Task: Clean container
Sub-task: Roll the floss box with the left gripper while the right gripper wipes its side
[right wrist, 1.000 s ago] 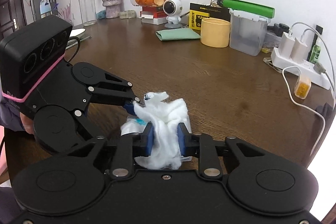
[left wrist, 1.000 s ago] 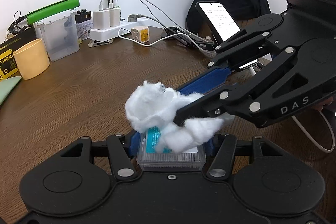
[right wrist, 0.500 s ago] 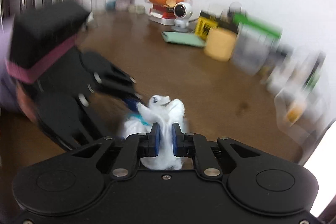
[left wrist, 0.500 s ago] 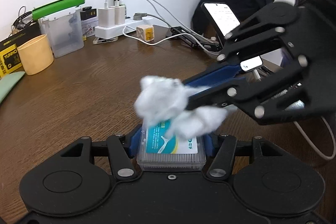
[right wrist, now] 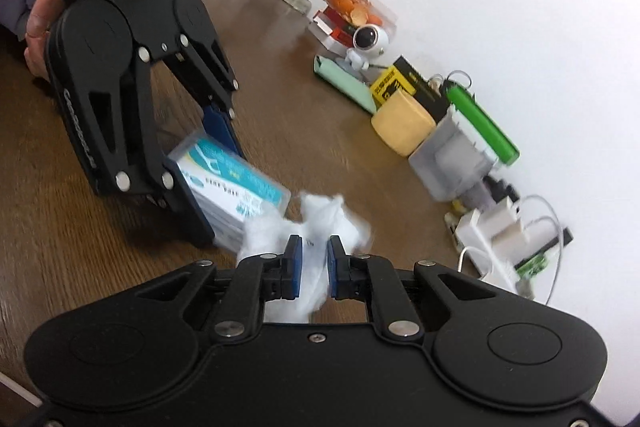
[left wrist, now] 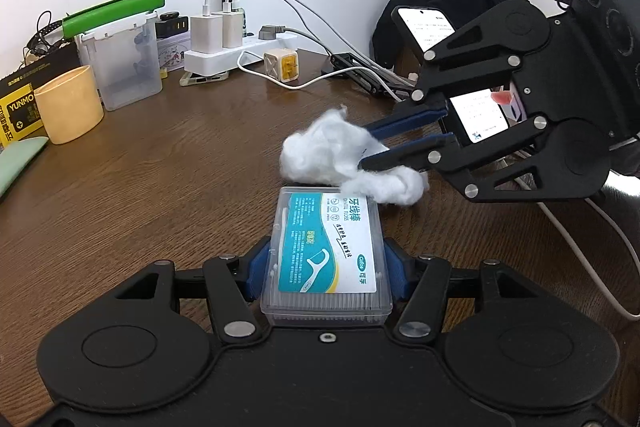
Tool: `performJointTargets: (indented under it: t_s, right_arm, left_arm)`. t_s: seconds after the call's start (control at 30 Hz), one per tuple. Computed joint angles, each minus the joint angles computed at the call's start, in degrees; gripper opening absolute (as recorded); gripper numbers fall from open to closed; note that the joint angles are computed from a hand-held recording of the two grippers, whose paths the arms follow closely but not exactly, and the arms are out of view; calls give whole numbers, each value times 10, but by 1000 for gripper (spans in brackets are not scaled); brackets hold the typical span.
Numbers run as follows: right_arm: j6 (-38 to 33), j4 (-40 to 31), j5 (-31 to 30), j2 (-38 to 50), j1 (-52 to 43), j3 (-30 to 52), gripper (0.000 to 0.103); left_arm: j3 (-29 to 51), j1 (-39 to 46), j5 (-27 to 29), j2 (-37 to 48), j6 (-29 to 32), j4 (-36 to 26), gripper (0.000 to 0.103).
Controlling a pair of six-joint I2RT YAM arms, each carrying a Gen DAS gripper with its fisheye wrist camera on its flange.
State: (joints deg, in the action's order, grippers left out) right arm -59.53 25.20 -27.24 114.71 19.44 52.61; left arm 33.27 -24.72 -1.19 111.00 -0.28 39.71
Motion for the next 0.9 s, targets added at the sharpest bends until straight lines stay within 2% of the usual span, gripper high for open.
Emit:
performJointTargets:
  t_s: [0.13,0.2,0.33,0.4,0.47,0.53,0.63,0.7,0.8,0.9]
  right_arm:
    - [31,51,-7,-33,-1,-40,12]
    - [83,37,-6,-64,7,-50,12]
    - [197,-112,-60,-69,4,12,12]
    - [232,-149,-63,-57,1,36,12]
    - [236,-153,-47,-51,4,35,12]
    - [233,-159,-36,-48,10,31,12]
    - [207,-269,-92,-44,24,62,9]
    - [210,-248,-80,-48,32,49,8]
    - [268,-198,-5,-42,22,49,10]
    - [289,-251,-11,-30,-2,79,2]
  left_arm:
    - [-1,-3,-3,-1,1,1,57]
    - [-4,-4,0,-4,4,-2,57]
    - [-20,-11,7,-20,11,-7,57]
    - [-33,-16,15,-36,18,-16,57]
    - [-51,-23,24,-52,28,-19,57]
    - [-66,-33,25,-51,27,4,57]
    - [-78,-44,22,-42,25,34,57]
    - [-79,-45,23,-40,23,38,57]
    - [-81,-45,23,-39,22,43,57]
    - [-81,-43,29,-38,23,45,57]
